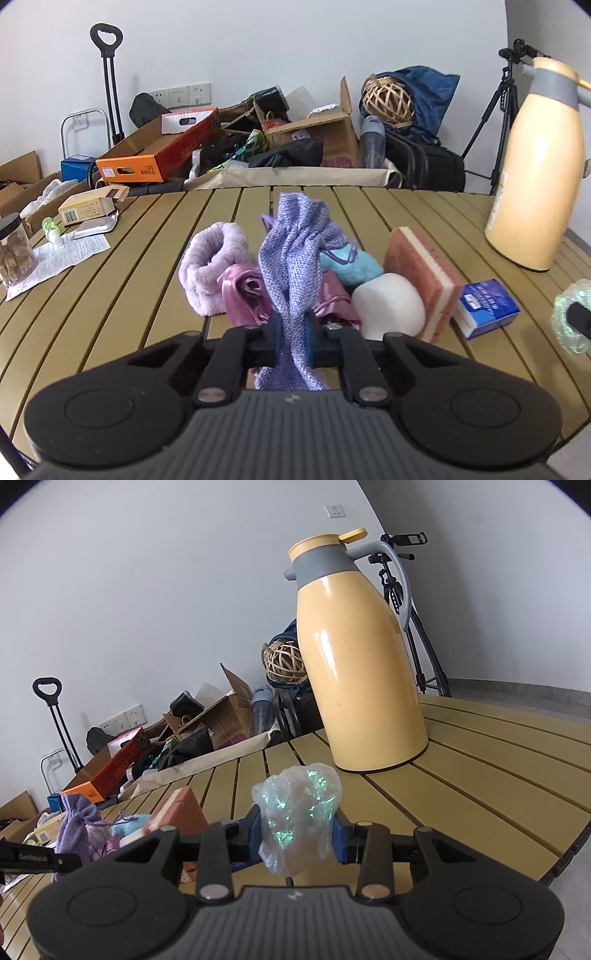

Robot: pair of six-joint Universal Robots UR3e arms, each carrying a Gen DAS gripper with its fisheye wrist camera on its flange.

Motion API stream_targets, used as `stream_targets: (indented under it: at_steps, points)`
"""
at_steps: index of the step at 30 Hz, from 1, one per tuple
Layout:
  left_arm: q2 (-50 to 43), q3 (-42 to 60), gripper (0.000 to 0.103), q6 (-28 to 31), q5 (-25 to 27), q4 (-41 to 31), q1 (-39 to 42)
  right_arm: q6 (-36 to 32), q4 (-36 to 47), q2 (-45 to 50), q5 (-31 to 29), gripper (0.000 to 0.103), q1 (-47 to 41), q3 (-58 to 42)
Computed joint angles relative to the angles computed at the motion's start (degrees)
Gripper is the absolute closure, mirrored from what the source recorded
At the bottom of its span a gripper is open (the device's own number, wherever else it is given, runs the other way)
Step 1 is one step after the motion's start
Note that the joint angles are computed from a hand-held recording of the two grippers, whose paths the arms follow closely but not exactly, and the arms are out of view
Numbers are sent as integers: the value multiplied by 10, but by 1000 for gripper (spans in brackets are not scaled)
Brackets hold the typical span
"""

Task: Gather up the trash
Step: 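Lift the purple bag and plastic bag and carry both down toward the bin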

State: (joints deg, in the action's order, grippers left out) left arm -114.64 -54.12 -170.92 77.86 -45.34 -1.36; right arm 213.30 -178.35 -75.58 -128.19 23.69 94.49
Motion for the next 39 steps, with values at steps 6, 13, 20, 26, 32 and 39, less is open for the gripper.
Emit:
stream_targets:
  at_steps: [6,13,20,26,32,39]
  points:
    - [50,-55,94,15,-27,4,8,-4,-3,0,10,67,0,-1]
    - [132,-136,94,13,-52,22,28,-19,-9,-6,16,67,12,1]
    - [227,-216,94,33,-83,9,54,-31,-3,-15,22,67,43,4]
    - [306,-272,94,42,-113,-17,87,-47,4,-21,9,67,82,0]
    - [387,-316,94,73,-153,-69,136,-49,23,-25,-19,67,129,-10]
    - [491,-361,94,129,-239,-165,230,-53,42,-26,-73,67,205,-1]
